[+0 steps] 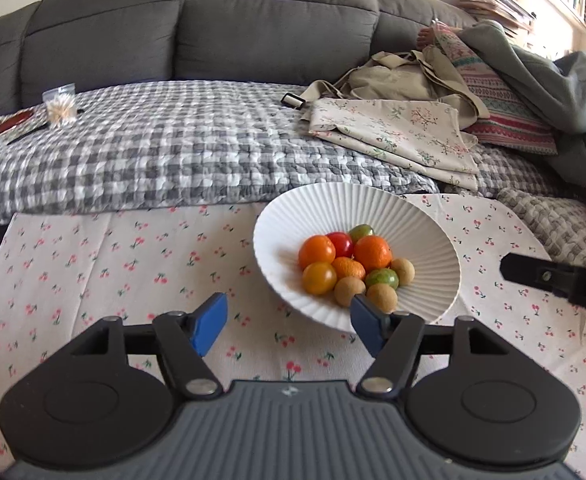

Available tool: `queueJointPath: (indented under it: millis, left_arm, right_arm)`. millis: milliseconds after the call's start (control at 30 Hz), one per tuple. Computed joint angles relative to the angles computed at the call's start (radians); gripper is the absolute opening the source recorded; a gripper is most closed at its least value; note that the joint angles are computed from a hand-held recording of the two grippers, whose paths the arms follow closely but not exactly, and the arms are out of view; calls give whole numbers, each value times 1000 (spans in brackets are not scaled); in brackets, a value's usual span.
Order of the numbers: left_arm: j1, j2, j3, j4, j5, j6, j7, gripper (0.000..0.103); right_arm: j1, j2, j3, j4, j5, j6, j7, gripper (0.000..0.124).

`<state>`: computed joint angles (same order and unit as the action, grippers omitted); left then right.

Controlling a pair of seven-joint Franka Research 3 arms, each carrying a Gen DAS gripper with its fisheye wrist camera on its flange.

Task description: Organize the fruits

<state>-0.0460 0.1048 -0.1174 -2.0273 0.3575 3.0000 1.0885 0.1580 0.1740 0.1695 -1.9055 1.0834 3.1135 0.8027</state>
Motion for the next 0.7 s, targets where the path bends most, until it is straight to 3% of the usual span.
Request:
queueJointPath:
  millis: [133, 300, 500, 600, 700]
  left_arm:
    - [-4, -34, 11, -34, 36, -9, -54, 71]
    - [15, -74, -12, -89, -94, -10, 23, 72]
    - [17, -145, -5, -164, -17, 20, -46, 73]
    - [22, -176, -8, -197, -4, 32, -57, 73]
    - [59, -202, -32, -218, 120, 38, -154, 73]
  right_arm:
    - [14, -27, -2, -37, -18, 3, 0, 38]
    - [34, -85, 2, -95, 42, 10, -97, 38]
    - [97, -149, -31, -151, 144, 9, -210, 43]
    - [132, -177, -45, -189, 135, 35, -205, 43]
    - [163, -207, -58, -233, 109, 53, -170, 43]
